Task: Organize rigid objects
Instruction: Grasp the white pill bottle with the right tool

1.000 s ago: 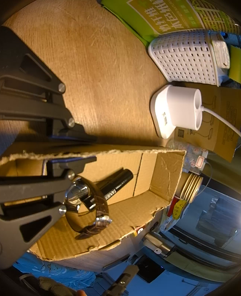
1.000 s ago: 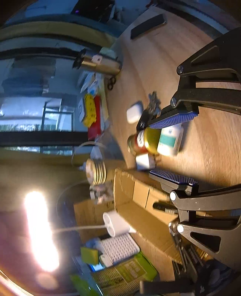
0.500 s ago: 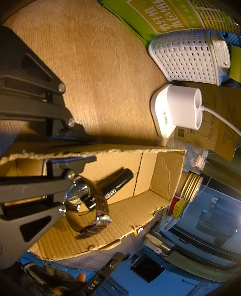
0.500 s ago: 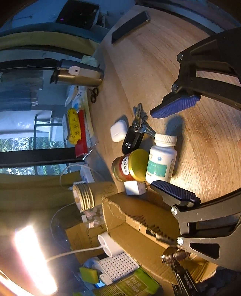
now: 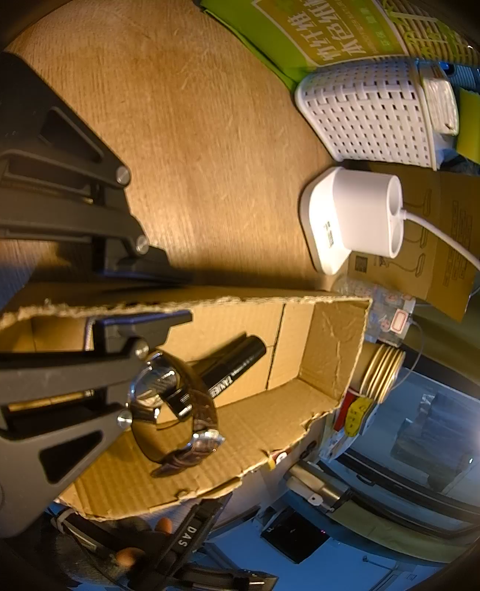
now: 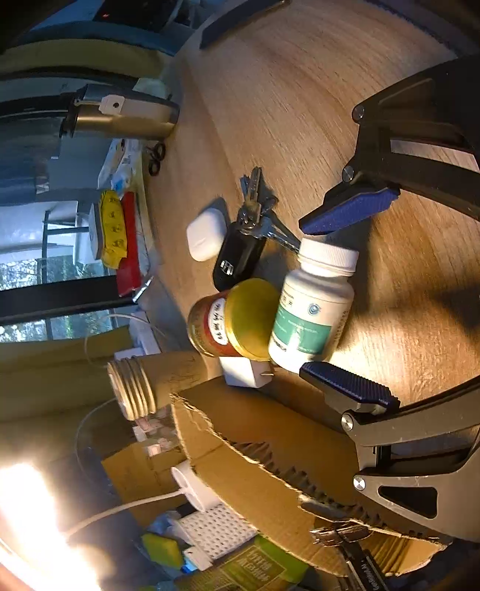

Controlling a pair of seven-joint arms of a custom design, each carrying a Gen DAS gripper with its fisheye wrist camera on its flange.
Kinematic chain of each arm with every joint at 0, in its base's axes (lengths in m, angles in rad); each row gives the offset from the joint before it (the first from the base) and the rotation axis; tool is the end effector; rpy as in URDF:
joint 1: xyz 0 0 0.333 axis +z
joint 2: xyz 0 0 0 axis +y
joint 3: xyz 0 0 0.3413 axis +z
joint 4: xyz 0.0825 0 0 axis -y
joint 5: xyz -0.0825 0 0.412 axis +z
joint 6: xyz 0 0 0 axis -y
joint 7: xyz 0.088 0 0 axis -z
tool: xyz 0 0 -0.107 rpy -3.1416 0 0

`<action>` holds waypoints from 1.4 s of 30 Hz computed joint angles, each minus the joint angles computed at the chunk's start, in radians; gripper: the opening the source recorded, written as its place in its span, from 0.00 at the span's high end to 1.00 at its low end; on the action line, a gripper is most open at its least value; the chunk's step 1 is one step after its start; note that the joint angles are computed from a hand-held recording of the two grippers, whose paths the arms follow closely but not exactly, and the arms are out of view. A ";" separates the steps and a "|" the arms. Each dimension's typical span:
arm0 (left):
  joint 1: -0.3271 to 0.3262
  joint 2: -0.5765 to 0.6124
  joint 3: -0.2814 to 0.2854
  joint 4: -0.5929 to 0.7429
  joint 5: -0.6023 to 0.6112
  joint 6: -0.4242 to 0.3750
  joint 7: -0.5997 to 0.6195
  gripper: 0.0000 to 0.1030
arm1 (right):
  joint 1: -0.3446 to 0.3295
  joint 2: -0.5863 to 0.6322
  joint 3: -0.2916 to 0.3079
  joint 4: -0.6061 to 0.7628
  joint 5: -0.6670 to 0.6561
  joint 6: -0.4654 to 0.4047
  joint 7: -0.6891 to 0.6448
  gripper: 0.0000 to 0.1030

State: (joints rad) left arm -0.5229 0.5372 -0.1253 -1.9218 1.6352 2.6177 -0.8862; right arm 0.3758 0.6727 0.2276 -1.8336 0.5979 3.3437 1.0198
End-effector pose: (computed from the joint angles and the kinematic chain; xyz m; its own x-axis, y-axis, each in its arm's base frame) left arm 0.5111 -0.4107 0.2133 0.2804 -0.9239 0.2603 -0.6205 -0.3814 -0.6853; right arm 0.6316 0.3334 0.2498 0.4301 -0.8983 -0.0899 -0.6529 -0.2407 -0.7181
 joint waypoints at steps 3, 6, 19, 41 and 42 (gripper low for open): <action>0.000 0.000 0.000 0.000 0.000 0.000 0.000 0.85 | -0.005 -0.013 0.007 -0.013 -0.010 -0.036 -0.013 0.28; 0.000 0.000 0.000 0.000 0.000 0.000 0.000 0.85 | -0.076 -0.031 0.089 -0.037 -0.039 -0.095 -0.056 0.28; 0.000 0.000 0.000 0.000 0.000 0.000 -0.001 0.85 | 0.239 0.018 -0.243 0.050 -0.039 -0.115 -0.034 0.23; -0.002 0.001 0.001 0.002 -0.003 0.000 0.001 0.85 | 0.130 -0.021 -0.100 -0.026 -0.084 0.007 -0.010 0.58; -0.002 0.001 0.001 0.002 -0.003 0.000 0.001 0.85 | 0.119 -0.025 -0.087 -0.031 -0.078 0.016 -0.019 0.58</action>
State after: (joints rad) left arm -0.5248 0.5382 -0.1243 -1.9203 1.6326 2.6174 -0.8852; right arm 0.4947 0.6473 0.1410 -1.8648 0.5203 3.3592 1.0009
